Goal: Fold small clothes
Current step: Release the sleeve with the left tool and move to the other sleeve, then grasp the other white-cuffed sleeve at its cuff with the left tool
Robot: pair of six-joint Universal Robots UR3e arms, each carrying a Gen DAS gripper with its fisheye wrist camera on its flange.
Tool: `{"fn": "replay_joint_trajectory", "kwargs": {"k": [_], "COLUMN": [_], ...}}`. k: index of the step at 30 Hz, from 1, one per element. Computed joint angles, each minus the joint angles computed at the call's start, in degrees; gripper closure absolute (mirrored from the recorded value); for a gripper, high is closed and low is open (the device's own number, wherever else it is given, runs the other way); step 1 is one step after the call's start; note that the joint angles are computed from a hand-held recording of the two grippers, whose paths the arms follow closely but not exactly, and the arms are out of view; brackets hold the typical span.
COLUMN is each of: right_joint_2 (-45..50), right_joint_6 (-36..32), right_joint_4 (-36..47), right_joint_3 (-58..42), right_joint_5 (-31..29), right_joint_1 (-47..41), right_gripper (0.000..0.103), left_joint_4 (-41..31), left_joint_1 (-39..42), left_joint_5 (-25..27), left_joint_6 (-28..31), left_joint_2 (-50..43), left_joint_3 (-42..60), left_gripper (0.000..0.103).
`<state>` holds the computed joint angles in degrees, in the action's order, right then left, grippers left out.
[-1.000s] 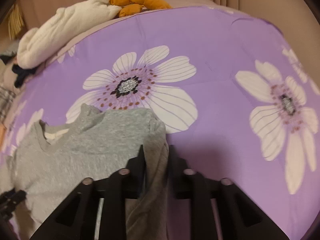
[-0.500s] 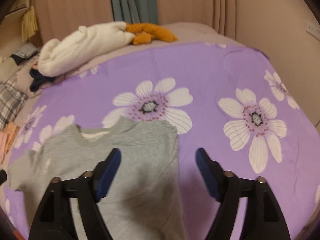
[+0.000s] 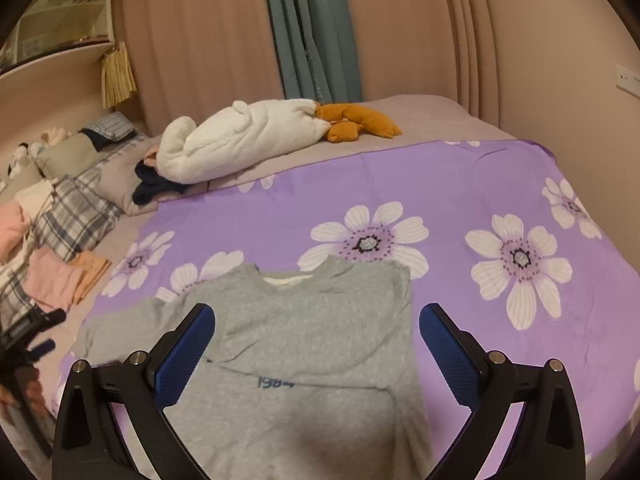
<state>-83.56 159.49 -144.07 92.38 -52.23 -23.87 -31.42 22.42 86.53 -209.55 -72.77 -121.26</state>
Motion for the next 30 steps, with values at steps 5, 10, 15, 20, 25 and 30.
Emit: {"fn": "replay_joint_trajectory", "kwargs": {"k": [5, 10, 15, 20, 25, 30], "right_joint_2": [-3.93, -6.82, -7.47, -7.99, -8.13, -7.9], "right_joint_6": [-0.85, -2.52, -2.45, -1.11, -0.22, 0.24], "right_joint_4": [-3.73, -3.08, -1.44, -1.78, -1.45, -2.31], "right_joint_3": [6.93, 11.14, 12.76, 13.81, 13.93, 14.0], "right_joint_5": [-0.61, -0.06, -0.5, -3.22, -4.53, -6.14], "right_joint_1": [-0.2, -0.49, -1.07, -0.89, -0.94, 0.11], "right_gripper": [0.002, 0.002, 0.002, 0.002, 0.002, 0.002], "left_joint_4": [2.32, 5.71, 9.32, 13.4, 16.65, 21.95], "left_joint_1": [8.82, 16.02, 22.19, 28.31, 31.14, 33.82], "left_joint_5": [-2.15, -5.17, -9.42, -15.11, -17.22, -19.1], "left_joint_6": [0.3, -0.02, 0.94, 2.06, 2.81, 2.36], "left_joint_2": [1.53, 0.38, -0.73, -3.84, -4.35, -6.96], "left_joint_3": [-7.7, -12.96, -17.67, -21.0, -22.15, -23.61], "left_gripper": [0.0, 0.001, 0.006, 0.023, 0.035, 0.055]}}
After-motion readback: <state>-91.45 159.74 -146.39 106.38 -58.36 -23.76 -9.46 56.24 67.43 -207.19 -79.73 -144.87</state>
